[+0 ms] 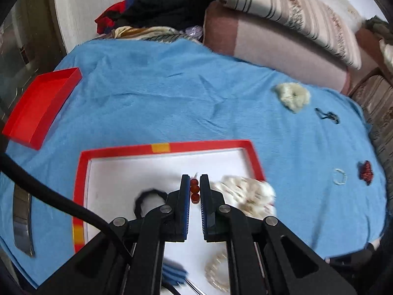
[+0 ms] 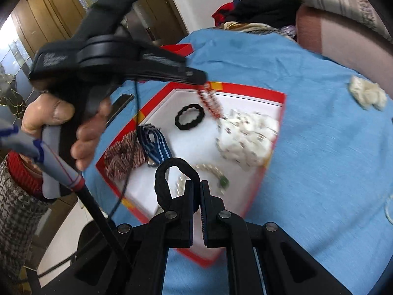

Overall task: Organize jewelry
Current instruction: 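Carry the red bracelet and black hair tie onto the tray and open both tools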

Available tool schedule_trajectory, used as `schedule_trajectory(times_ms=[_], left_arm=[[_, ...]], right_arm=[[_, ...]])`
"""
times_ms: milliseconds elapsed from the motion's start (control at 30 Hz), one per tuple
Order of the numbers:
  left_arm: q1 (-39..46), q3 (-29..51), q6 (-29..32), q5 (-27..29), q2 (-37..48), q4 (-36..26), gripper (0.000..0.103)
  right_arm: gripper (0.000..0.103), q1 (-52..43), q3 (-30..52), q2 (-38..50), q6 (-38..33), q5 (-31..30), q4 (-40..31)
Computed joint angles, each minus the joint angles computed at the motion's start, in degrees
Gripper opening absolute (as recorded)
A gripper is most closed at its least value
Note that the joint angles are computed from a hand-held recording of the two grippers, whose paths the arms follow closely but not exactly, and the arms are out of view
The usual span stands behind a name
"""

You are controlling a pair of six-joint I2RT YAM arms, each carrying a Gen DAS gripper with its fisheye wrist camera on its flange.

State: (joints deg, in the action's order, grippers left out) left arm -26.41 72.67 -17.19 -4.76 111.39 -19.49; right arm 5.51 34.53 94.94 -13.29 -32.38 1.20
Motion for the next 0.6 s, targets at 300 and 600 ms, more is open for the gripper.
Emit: schedule_trajectory(times_ms=[300, 600], left_arm=[[5.8, 5.3, 0.5, -1.6, 7.4, 0.3, 0.009], [4.7, -6.1, -2.6, -1.7, -4.7, 4.9, 0.034]], right_arm=[[0.007, 8.5, 8.9, 11.3, 5.5, 8.9, 4.6], [0.045, 5.8, 7.4, 8.4, 6.0, 9.0, 5.7]])
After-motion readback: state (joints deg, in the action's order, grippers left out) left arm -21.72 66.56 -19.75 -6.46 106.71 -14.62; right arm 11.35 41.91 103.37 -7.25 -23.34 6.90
